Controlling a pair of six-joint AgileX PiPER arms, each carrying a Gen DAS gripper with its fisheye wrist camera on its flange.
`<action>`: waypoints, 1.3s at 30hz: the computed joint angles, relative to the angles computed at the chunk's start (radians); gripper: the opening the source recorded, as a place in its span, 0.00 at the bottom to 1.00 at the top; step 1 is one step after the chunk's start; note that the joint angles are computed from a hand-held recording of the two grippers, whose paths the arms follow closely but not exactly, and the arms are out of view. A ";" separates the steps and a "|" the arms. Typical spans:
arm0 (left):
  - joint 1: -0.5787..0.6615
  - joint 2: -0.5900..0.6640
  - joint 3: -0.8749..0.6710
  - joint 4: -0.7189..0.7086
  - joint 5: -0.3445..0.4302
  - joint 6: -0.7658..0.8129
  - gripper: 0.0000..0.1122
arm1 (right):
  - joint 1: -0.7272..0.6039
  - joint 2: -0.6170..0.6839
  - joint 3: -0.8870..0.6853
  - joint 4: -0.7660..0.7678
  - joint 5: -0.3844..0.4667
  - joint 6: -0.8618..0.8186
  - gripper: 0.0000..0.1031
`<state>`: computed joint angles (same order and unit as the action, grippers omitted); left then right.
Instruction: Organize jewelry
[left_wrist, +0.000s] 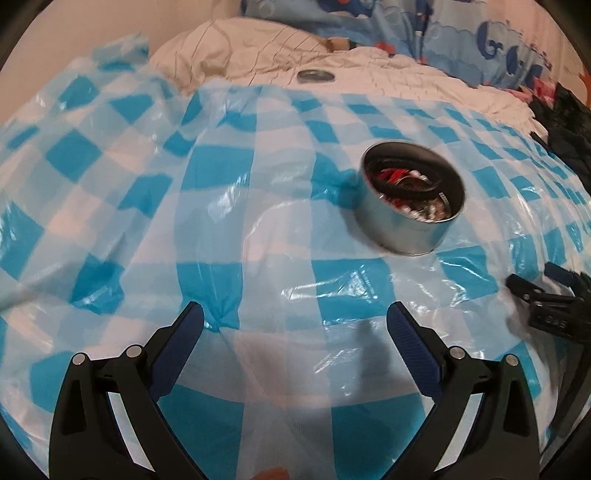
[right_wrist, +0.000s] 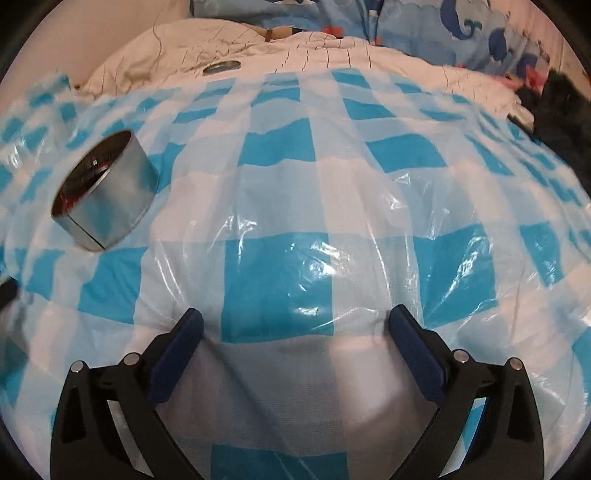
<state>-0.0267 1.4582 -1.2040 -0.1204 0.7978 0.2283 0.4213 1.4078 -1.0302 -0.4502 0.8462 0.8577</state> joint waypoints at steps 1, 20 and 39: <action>0.008 0.015 0.006 -0.021 0.001 0.000 0.85 | 0.011 0.004 -0.003 -0.015 0.014 0.010 0.93; 0.019 0.010 0.133 -0.077 -0.117 0.072 0.85 | 0.038 0.015 -0.020 -0.033 0.039 0.033 0.93; 0.019 0.017 0.141 -0.075 -0.132 0.073 0.86 | 0.040 0.016 -0.022 -0.032 0.041 0.035 0.93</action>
